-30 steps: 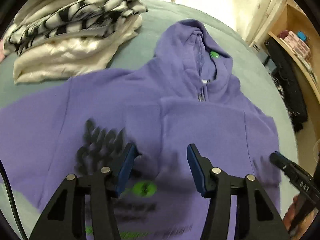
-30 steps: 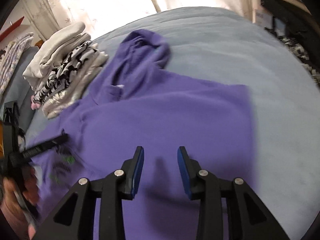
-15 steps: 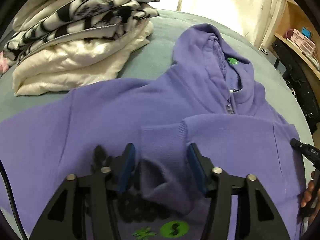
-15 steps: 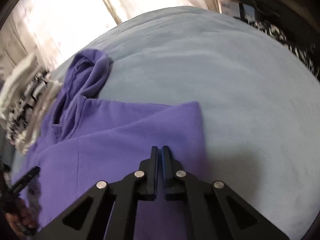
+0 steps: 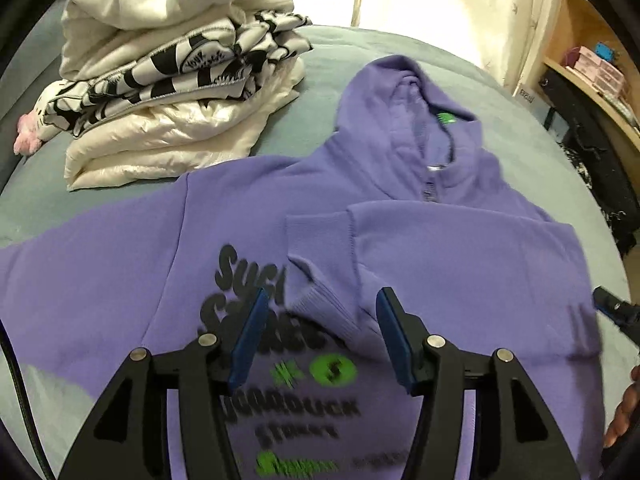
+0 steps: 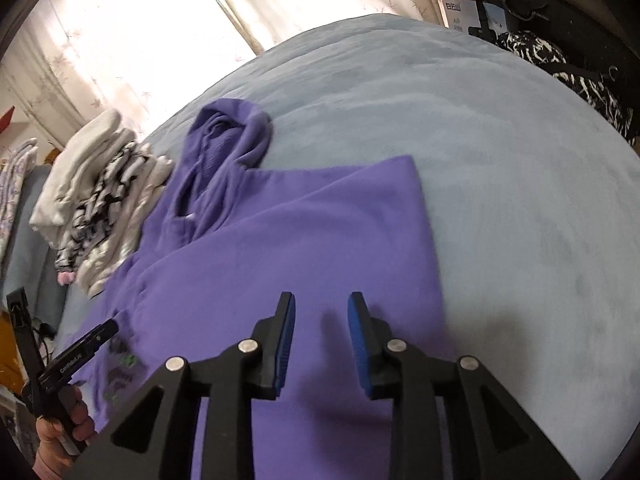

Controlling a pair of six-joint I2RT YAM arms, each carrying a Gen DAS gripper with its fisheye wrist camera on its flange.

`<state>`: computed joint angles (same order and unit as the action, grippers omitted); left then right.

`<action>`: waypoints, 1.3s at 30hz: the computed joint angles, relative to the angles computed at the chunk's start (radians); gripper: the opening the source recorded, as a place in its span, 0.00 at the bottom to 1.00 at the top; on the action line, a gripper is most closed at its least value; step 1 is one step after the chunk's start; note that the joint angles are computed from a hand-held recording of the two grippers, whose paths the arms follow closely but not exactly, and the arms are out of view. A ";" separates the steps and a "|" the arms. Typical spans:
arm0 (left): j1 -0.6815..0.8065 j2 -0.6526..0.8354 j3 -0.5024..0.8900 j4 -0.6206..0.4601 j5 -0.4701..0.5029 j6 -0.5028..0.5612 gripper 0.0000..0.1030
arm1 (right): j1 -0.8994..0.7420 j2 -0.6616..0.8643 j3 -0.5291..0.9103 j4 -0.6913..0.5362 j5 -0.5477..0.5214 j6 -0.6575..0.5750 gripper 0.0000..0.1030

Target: Fold large clothes

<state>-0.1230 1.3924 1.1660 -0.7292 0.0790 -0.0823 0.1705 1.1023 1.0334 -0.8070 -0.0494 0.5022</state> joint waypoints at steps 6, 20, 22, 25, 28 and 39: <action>-0.050 -0.178 -0.052 -0.097 0.015 -0.033 0.53 | 0.167 -0.147 -0.044 -0.080 0.083 0.154 0.27; -0.214 -0.500 -0.108 -0.320 -0.091 -0.033 0.55 | 0.700 -0.249 -0.041 -0.246 0.392 0.594 0.36; -0.181 -0.541 -0.107 -0.355 -0.062 -0.015 0.58 | 0.788 -0.222 -0.021 -0.264 0.437 0.650 0.36; -0.081 -0.590 -0.096 -0.411 0.007 0.044 0.59 | 0.912 -0.154 0.035 -0.289 0.493 0.718 0.36; 0.101 -0.626 -0.077 -0.471 0.132 0.162 0.61 | 0.994 -0.084 0.101 -0.302 0.535 0.751 0.36; 0.988 -0.416 0.074 -0.738 0.617 0.839 0.66 | 1.132 0.288 0.449 -0.282 0.602 0.627 0.37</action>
